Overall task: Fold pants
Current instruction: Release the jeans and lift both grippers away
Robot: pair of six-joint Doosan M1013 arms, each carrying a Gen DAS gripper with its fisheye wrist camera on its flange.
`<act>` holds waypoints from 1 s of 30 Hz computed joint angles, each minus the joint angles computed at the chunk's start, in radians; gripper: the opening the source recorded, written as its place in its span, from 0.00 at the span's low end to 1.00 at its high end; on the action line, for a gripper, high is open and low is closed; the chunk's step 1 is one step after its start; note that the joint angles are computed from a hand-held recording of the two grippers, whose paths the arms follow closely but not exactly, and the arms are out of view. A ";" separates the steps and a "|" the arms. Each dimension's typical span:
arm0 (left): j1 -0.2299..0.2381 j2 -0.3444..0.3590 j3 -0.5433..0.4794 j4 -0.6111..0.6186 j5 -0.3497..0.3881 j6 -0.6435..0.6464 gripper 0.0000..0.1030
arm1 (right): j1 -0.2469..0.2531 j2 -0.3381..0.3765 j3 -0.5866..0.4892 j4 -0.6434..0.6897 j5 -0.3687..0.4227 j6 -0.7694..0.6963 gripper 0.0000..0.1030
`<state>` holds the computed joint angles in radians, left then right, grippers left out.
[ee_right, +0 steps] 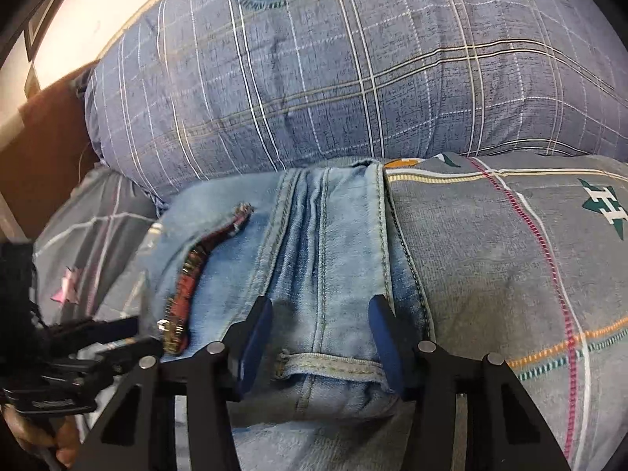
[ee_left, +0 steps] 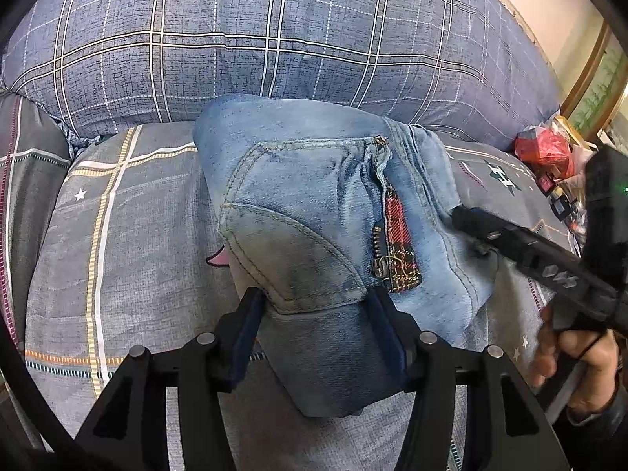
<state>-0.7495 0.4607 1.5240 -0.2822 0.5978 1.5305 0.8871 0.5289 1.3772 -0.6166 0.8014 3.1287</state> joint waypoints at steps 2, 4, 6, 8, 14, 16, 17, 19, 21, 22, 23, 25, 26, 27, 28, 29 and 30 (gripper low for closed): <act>0.001 0.000 0.000 -0.001 0.000 -0.001 0.57 | 0.009 -0.008 -0.002 -0.037 0.026 0.047 0.54; 0.000 0.000 0.000 0.003 0.000 -0.004 0.57 | 0.024 -0.021 0.002 -0.094 0.050 0.084 0.54; -0.002 -0.001 0.001 0.013 -0.003 -0.009 0.57 | 0.031 -0.020 -0.004 -0.090 0.073 0.067 0.54; -0.003 0.001 -0.001 0.007 -0.001 -0.002 0.57 | 0.026 -0.001 -0.024 -0.004 0.119 -0.010 0.55; -0.016 -0.006 0.007 0.081 -0.024 -0.055 0.57 | 0.019 0.020 -0.039 0.048 0.146 -0.057 0.59; -0.022 -0.008 0.006 0.118 -0.025 -0.085 0.57 | 0.021 0.016 -0.044 0.039 0.156 -0.047 0.61; -0.025 -0.010 0.008 0.136 -0.026 -0.099 0.57 | 0.028 0.010 -0.039 0.009 0.153 -0.016 0.61; -0.033 -0.014 0.011 0.181 -0.035 -0.131 0.57 | 0.043 -0.002 -0.033 -0.050 0.163 0.053 0.61; -0.042 -0.018 0.017 0.236 -0.043 -0.170 0.57 | 0.053 -0.007 -0.033 -0.069 0.171 0.077 0.62; -0.046 -0.021 0.020 0.259 -0.048 -0.190 0.57 | 0.056 -0.009 -0.033 -0.073 0.170 0.081 0.62; -0.049 -0.024 0.023 0.281 -0.050 -0.210 0.57 | 0.060 -0.011 -0.032 -0.074 0.172 0.084 0.63; -0.056 -0.032 0.029 0.320 -0.054 -0.243 0.56 | 0.065 -0.015 -0.032 -0.066 0.178 0.081 0.65; -0.060 -0.038 0.035 0.343 -0.059 -0.261 0.56 | 0.069 -0.017 -0.032 -0.062 0.182 0.079 0.65; -0.063 -0.044 0.041 0.359 -0.065 -0.275 0.56 | 0.074 -0.018 -0.032 -0.064 0.188 0.078 0.66; -0.066 -0.051 0.048 0.374 -0.074 -0.292 0.56 | 0.078 -0.019 -0.032 -0.065 0.194 0.075 0.67; -0.069 -0.059 0.057 0.387 -0.083 -0.311 0.57 | 0.083 -0.020 -0.033 -0.064 0.203 0.069 0.69; -0.073 -0.068 0.070 0.412 -0.096 -0.346 0.57 | 0.087 -0.024 -0.030 -0.065 0.205 0.068 0.70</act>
